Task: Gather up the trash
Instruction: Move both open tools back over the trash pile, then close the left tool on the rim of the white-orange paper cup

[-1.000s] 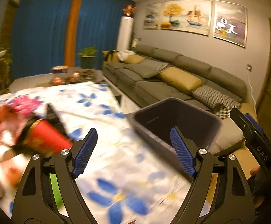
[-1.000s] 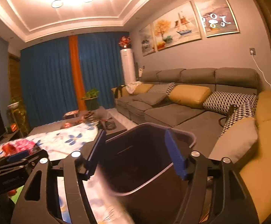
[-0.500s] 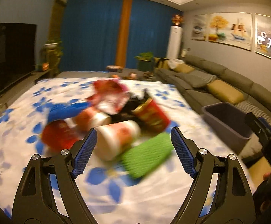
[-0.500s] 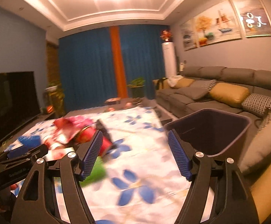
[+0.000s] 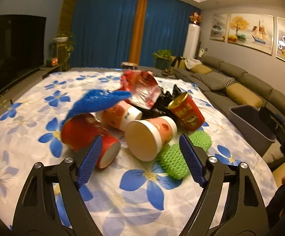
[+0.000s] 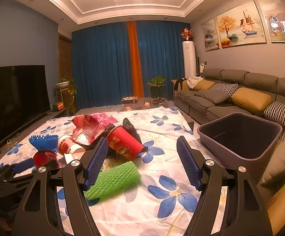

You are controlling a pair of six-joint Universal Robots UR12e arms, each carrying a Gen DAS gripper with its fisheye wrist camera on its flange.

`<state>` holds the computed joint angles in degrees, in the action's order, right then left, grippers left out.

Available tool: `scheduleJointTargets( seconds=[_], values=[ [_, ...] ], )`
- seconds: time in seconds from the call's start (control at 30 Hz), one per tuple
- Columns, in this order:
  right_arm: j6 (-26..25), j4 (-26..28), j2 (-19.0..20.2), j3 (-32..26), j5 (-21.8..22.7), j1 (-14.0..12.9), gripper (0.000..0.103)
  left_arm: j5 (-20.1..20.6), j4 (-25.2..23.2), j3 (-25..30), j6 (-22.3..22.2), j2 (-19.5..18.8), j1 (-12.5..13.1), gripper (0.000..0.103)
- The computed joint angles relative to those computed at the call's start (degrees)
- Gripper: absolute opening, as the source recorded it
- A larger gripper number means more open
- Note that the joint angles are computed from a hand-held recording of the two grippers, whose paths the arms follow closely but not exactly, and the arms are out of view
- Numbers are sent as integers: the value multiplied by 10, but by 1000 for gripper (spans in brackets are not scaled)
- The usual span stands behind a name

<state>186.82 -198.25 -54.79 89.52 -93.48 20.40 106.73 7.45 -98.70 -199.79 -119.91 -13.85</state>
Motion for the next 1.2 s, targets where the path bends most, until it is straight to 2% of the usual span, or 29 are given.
scheduleJointTargets(
  seconds=[0.2, 0.33, 0.47, 0.53, 0.7, 0.83, 0.97, 1.2],
  values=[
    [2, 11, 7, -10, -4, -1, 71, -68, -45, 22, -24, -12, 15, 53],
    [0, 18, 11, -17, -4, -2, 71, -108, -68, 34, -37, -19, 24, 33],
    [0, 23, 14, -21, -5, -2, 71, -129, -68, 37, -42, -23, 27, 14],
    [-1, 27, 15, -23, -5, -3, 71, -133, -63, 38, -43, -24, 27, 9],
    [-3, 35, 17, -27, -7, -2, 71, -142, -49, 41, -31, -28, 24, 2],
    [-8, 40, 18, -30, -14, 0, 71, -134, -22, 36, -18, -25, 18, 2],
    [-12, 49, 22, -41, -21, 3, 71, -116, 15, 23, -3, -13, 11, 2],
    [-16, 93, 41, -88, -12, 11, 71, -82, 53, -1, -16, 14, 15, 2]
  ],
)
